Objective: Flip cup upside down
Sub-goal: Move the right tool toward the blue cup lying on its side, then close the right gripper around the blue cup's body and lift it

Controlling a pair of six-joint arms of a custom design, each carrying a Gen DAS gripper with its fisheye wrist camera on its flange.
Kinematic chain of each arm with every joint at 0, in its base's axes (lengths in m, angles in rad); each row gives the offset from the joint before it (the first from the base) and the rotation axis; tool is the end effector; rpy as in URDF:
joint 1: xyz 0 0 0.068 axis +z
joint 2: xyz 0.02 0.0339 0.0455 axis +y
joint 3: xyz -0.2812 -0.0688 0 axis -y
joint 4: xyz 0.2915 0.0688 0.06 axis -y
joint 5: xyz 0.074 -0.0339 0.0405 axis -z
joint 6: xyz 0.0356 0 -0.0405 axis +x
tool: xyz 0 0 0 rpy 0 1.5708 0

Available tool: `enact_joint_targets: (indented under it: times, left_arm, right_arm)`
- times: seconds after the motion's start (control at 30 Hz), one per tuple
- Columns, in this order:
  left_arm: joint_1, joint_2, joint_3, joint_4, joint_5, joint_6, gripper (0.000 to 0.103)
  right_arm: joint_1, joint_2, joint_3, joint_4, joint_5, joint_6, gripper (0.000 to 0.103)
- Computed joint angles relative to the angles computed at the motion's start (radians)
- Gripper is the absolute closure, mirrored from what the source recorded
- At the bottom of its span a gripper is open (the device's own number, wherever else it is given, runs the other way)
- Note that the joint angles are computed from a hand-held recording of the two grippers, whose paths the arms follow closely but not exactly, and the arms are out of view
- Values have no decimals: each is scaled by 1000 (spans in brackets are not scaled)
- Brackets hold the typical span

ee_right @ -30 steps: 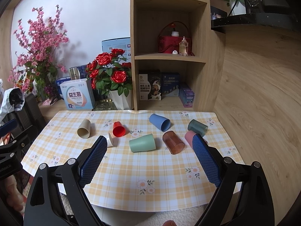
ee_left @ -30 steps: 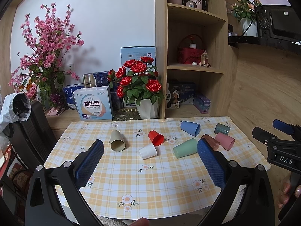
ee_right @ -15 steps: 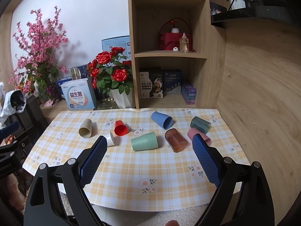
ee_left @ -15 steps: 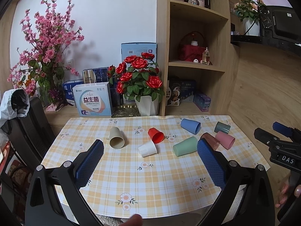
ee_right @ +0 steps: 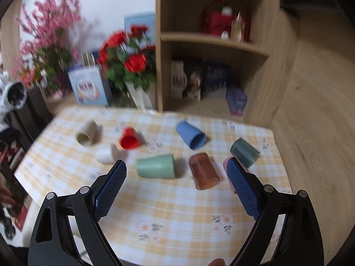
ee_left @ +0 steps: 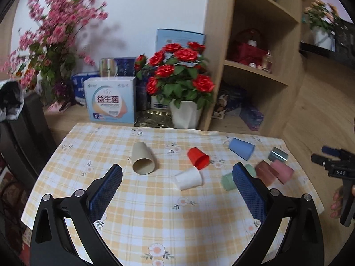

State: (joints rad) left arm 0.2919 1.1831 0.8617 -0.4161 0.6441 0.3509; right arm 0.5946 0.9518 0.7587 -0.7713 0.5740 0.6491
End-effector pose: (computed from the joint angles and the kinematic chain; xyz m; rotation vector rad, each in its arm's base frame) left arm 0.2792 0.0616 0.2698 0.3789 2.1291 -0.3782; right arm 0.1878 0.1037 0.2601 0.2781 2.3196 -0.1341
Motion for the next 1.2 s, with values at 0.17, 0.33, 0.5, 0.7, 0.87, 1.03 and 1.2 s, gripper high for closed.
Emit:
enact_joint_targets:
  times: [0.17,0.33,0.5,0.7,0.87,1.03,1.2]
  left_arm:
    - [0,183,68,101,-16,-51,6]
    - [-2,315,119,157,-49,-75,6]
    - [-7,390,135,185,-77,-83,6]
    - [-6,492,166,211,-122,-118,8]
    - [-5,553,198,201,-144,-105,11]
    - [-2,608,237,159,-111,-107,11]
    - [-19,603,220,155,-136,-81,13]
  right_arm:
    - [-233,240,19,215,-148,-357,14]
    - [-415,552,167,333,-279,-541,14]
    - [-518,901,433,306,-351,-645,14]
    - [-565,1203,749,176,-360,-628,14]
    - [-579,1392,973,17,-363,-612,15]
    - [-603,1487,1099,-89,-426,-546,27]
    - [-606,1528,1161,-160,-417,-497,35]
